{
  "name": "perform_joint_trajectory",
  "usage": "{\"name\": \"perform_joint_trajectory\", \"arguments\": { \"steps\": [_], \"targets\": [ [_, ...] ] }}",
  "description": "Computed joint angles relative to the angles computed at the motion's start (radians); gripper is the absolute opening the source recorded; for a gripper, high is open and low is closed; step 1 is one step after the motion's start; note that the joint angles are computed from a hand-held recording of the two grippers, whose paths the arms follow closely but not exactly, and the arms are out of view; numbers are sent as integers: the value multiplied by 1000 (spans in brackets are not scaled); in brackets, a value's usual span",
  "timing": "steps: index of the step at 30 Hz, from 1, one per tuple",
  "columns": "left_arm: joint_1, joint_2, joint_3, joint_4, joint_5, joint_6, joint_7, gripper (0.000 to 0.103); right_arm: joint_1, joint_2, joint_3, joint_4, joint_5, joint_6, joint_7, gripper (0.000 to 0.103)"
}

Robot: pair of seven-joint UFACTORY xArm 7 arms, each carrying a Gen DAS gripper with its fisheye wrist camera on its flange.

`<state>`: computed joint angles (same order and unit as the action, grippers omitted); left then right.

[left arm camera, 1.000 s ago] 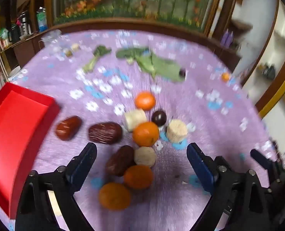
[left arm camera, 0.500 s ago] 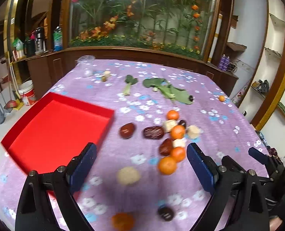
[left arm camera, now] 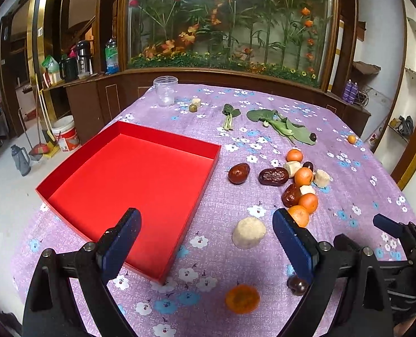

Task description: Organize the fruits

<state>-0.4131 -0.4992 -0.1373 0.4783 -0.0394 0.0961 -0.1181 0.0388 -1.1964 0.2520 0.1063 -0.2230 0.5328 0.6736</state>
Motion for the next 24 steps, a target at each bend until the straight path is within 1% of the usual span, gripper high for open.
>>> {"name": "perform_joint_trajectory", "arguments": {
  "steps": [2, 4, 8, 14, 17, 21, 23, 24],
  "targets": [
    [28, -6, -32, -5, 20, -3, -14, 94, 16, 4, 13, 1, 2, -2, 6, 101],
    [34, -1, -39, -7, 30, -2, -20, 94, 31, 15, 18, 3, 3, -9, 9, 101],
    [36, 11, -32, -3, 39, 10, -19, 94, 50, 44, 20, 6, 6, -32, 12, 101],
    [10, 28, 5, 0, 19, 18, 3, 94, 73, 86, 23, 10, 7, -60, 7, 101],
    [4, 31, 16, 0, 9, 26, 16, 94, 99, 104, 16, 10, 14, -70, -5, 97],
    [-40, 24, 66, -12, -28, 35, 65, 95, 132, 139, -2, 15, 27, -85, -38, 86],
    [-91, 10, 120, -25, -68, 40, 116, 94, 147, 155, -11, 17, 33, -89, -58, 80],
    [-131, -3, 162, -36, -98, 44, 155, 94, 153, 160, -14, 17, 38, -90, -65, 77]
  ]
}}
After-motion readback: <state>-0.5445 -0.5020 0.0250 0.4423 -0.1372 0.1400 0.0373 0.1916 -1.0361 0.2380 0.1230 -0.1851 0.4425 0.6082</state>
